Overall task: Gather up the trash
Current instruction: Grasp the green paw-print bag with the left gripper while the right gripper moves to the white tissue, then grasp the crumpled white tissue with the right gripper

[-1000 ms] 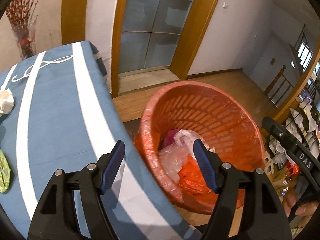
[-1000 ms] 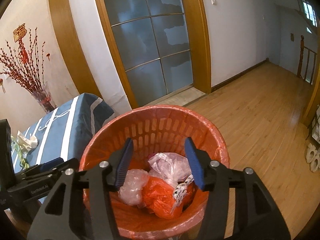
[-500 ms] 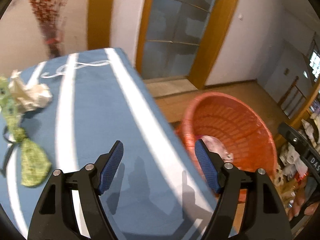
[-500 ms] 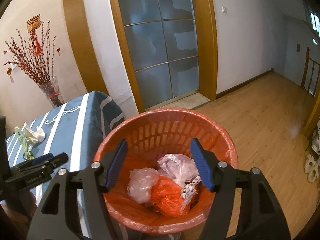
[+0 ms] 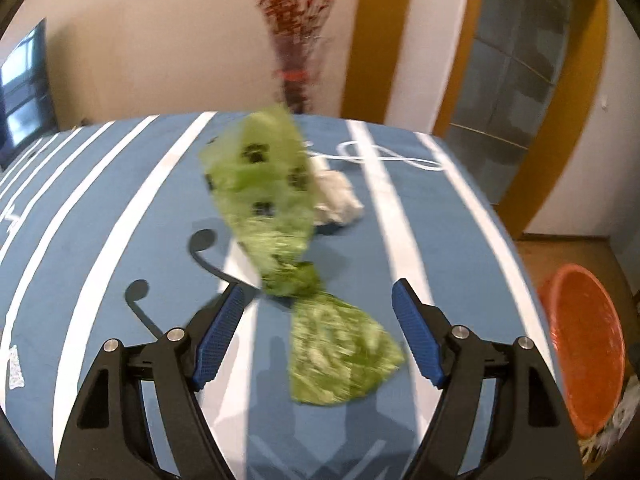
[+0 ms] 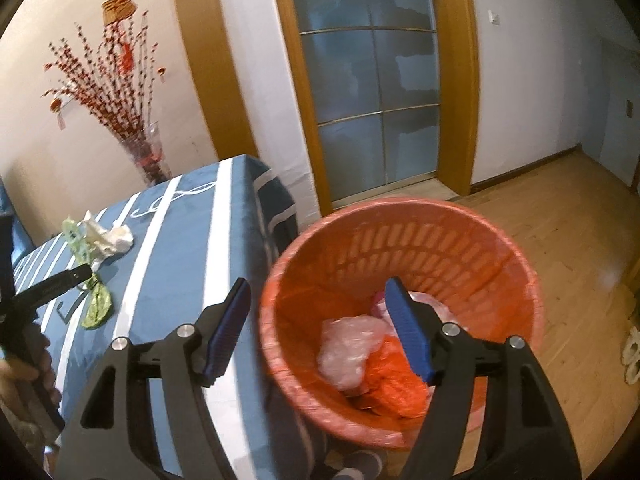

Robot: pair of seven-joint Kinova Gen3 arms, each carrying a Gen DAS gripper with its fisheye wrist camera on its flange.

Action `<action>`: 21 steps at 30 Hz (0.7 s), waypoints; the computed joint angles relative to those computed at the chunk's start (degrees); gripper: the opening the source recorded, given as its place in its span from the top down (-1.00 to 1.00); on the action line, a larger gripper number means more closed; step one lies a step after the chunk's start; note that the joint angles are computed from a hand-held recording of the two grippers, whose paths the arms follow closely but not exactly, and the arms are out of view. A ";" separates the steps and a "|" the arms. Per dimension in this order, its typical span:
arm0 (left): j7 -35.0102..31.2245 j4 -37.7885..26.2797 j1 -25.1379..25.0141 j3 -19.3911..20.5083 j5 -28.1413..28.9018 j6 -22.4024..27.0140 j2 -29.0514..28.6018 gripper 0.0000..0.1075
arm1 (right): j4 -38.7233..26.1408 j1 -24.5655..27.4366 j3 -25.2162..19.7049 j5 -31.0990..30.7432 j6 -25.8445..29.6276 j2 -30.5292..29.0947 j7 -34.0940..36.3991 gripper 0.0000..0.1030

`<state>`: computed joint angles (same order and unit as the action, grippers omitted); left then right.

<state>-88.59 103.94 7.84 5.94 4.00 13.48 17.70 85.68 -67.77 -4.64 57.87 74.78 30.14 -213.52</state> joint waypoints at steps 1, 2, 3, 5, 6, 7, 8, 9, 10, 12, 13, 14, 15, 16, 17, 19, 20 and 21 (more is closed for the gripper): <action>0.85 -0.86 0.74 -1.07 -0.40 0.58 0.66 -0.40 | -0.85 0.32 -0.11 0.17 -0.56 0.42 0.94 -0.33; 1.49 -1.83 1.22 -1.74 -0.78 1.33 1.27 -0.40 | -1.39 0.41 -0.06 0.24 -0.91 0.69 1.48 -0.33; 2.12 -3.15 1.47 -2.20 -1.03 2.49 2.19 -0.40 | -2.36 0.61 0.01 0.39 -1.48 1.15 2.56 -0.33; 2.94 -5.21 1.39 -2.58 -1.42 4.53 3.49 -0.40 | -3.72 0.65 0.37 0.52 -2.20 1.73 4.26 -0.33; 3.02 -5.92 1.05 -2.42 -1.42 5.11 4.41 -0.40 | -4.42 0.63 0.60 0.61 -2.61 2.03 5.19 -0.33; 3.62 -6.88 1.56 -3.04 -1.98 6.13 5.09 -0.39 | -5.18 0.62 0.86 0.68 -3.00 2.36 6.17 -0.33; 3.76 -7.26 1.53 -3.03 -2.22 6.80 5.36 -0.36 | -5.93 0.56 1.14 0.69 -3.31 2.71 7.11 -0.33; 3.16 -7.82 0.64 -2.31 -2.01 7.50 5.86 -0.24 | -7.14 0.61 1.38 0.68 -3.69 3.28 8.50 -0.33; 2.63 -8.10 0.02 -1.92 -1.94 7.85 6.18 -0.15 | -7.52 0.53 1.75 0.57 -4.05 3.42 9.16 -0.33; 1.58 -7.76 -0.67 -1.54 -2.03 7.18 6.22 0.23 | -9.57 0.55 2.33 0.28 -4.79 4.45 11.52 -0.33; 0.37 -7.64 -1.99 -0.28 -1.17 7.34 6.14 0.31 | -10.08 0.43 2.71 0.04 -5.06 4.66 12.19 -0.33; -0.80 -7.61 -3.35 0.81 -0.26 7.39 6.08 0.38 | -11.32 0.53 3.00 -0.17 -5.46 5.28 13.46 -0.33; -2.80 -7.49 -5.56 2.47 1.42 7.36 6.05 0.45 | -12.27 0.54 3.36 -0.40 -5.89 5.74 14.51 -0.33; -3.99 -7.43 -6.71 3.23 2.36 7.33 6.01 0.47 | -12.91 0.51 3.76 -0.64 -6.33 6.05 15.30 -0.33; -5.40 -7.25 -7.89 3.85 3.32 7.16 5.94 0.49 | -14.03 0.61 4.06 -0.88 -6.89 6.59 16.51 -0.33; -8.45 -6.52 -10.72 5.15 5.52 6.50 5.50 0.50 | -16.19 0.79 4.76 -1.49 -8.11 7.60 18.83 -0.33; -9.19 -5.53 -11.21 5.16 6.33 6.08 4.72 0.50 | -17.50 1.04 5.05 -1.87 -9.02 8.25 20.25 -0.33; -10.37 -5.06 -12.50 5.37 7.32 5.67 4.38 0.50 | -18.96 1.39 5.33 -2.37 -10.09 8.98 21.86 -0.33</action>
